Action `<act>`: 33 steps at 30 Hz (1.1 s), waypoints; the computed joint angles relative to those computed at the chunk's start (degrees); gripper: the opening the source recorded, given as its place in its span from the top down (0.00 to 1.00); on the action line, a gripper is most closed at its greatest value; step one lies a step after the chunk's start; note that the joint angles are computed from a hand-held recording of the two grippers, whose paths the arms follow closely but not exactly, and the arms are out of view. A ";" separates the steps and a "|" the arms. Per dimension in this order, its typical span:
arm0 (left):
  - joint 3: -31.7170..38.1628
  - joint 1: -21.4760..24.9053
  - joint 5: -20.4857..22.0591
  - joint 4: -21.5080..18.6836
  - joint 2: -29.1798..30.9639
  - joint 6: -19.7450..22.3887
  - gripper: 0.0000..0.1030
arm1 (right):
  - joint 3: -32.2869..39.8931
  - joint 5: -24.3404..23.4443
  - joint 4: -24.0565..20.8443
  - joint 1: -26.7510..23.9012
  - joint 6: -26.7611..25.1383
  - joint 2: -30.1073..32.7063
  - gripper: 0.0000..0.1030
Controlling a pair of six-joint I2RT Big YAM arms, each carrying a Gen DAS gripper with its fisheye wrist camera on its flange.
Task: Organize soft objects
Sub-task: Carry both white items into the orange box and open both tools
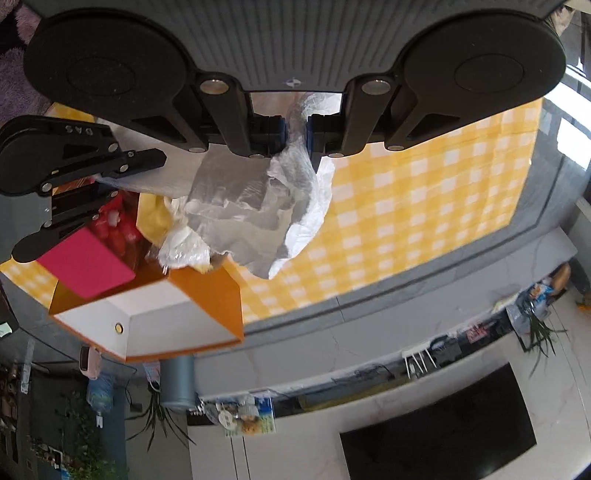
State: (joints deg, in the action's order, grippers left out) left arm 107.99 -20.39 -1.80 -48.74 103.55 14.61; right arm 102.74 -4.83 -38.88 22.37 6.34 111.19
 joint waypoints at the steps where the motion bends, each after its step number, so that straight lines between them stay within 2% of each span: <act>1: -0.95 -0.34 -0.51 0.63 -0.95 0.24 0.89 | -0.79 -0.44 0.58 -0.10 0.27 -0.88 0.98; 12: -4.05 -3.84 -5.00 4.53 -5.92 1.18 0.89 | -10.37 -0.96 7.48 -1.70 2.12 -11.70 1.00; 18: -2.71 -5.92 -8.13 4.78 -6.12 1.66 0.89 | -12.90 -4.46 8.74 -5.30 5.56 -16.48 0.99; 23: -0.36 -7.78 -8.44 5.72 -4.89 3.55 0.89 | -12.30 -5.82 7.33 -7.98 6.04 -18.49 0.99; 26: 3.41 -8.91 -8.22 4.60 -2.51 4.73 0.89 | -11.19 -4.21 6.27 -9.05 4.21 -18.71 0.99; 30: 12.79 -9.53 -5.60 -0.04 3.60 5.87 0.89 | -7.88 -2.67 3.26 -10.80 2.40 -17.11 0.99; 33: 19.84 -10.11 -5.02 -1.47 8.38 8.14 0.89 | -4.61 -1.37 1.24 -12.12 1.18 -14.74 0.99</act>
